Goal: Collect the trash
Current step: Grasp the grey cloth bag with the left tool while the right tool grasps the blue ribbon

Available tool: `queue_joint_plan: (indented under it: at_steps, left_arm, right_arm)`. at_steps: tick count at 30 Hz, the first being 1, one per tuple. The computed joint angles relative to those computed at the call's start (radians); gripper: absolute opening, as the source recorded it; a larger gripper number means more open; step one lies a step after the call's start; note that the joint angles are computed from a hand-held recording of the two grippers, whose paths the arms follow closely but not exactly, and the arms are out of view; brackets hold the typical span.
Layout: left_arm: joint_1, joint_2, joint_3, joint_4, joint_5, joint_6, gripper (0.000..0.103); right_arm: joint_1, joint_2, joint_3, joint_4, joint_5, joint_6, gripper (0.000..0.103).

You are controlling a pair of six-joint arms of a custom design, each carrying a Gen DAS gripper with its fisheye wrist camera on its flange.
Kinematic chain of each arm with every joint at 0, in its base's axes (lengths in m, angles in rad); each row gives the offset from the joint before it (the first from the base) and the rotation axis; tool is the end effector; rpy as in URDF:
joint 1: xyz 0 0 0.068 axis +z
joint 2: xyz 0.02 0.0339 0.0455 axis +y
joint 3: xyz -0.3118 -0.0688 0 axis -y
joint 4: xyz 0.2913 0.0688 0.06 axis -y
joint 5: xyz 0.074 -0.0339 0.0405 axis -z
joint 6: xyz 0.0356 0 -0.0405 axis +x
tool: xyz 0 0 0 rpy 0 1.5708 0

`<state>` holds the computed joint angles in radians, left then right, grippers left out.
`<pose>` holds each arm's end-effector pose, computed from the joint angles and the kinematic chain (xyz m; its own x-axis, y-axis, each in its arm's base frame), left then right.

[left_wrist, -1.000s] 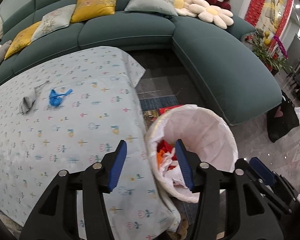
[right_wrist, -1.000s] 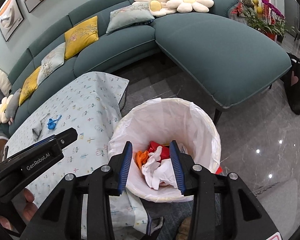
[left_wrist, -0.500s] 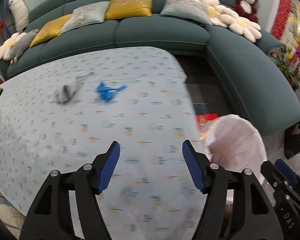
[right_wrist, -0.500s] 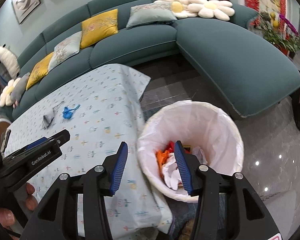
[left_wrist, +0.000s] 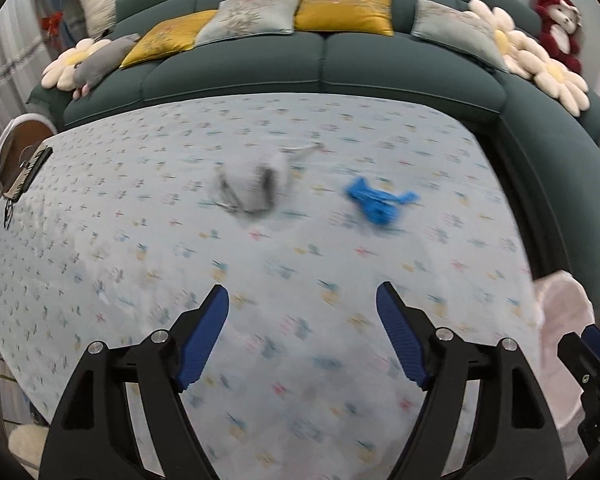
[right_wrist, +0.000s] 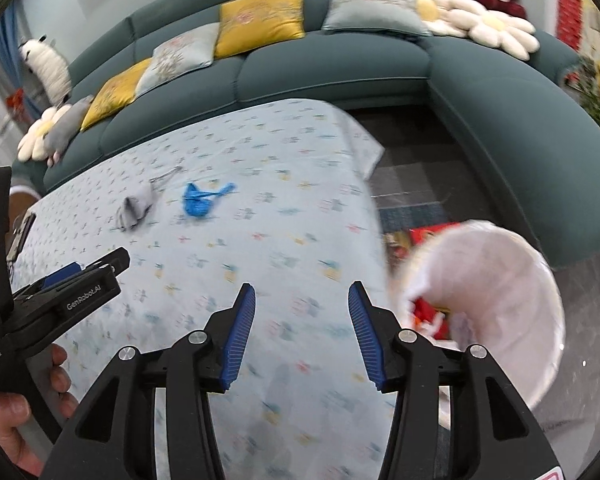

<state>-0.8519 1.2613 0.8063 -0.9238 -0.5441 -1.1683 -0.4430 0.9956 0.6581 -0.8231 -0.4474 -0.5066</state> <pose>0.1673 -0.1632 0.2338 -0.7858 -0.2975 -0.5423 -0.3681 0.9295 0.0235 0.1759 -0.0664 0.2380 -0.8363 -0.0874 -0.5412 -0.2004 0.9676 0.1534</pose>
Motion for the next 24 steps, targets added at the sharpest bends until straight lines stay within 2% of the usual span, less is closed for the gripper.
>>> queue_joint_plan:
  at_steps: [4,10,15,19,22,24]
  left_arm:
    - [0.163,-0.039,-0.063,0.092,0.027,0.138,0.079]
    - [0.4,-0.03,-0.1,0.268,0.099,0.364,0.085]
    - [0.559,0.047,-0.095,0.393,0.187,0.495,0.085]
    - [0.617,0.117,-0.084,0.462,0.226,0.553,0.085]
    - [0.642,0.146,-0.082,0.505,0.265,0.587,0.076]
    - [0.651,0.163,-0.082,0.522,0.297,0.609,0.063]
  right_arm:
    - [0.242,0.044,-0.013,0.121,0.082,0.187,0.048]
    - [0.512,0.22,0.024,0.297,0.174,0.392,0.048]
    - [0.625,0.368,0.072,0.404,0.23,0.462,0.048]
    - [0.681,0.471,0.106,0.458,0.263,0.493,0.048]
    - [0.703,0.518,0.119,0.484,0.276,0.506,0.048]
    - [0.706,0.542,0.124,0.496,0.281,0.505,0.047]
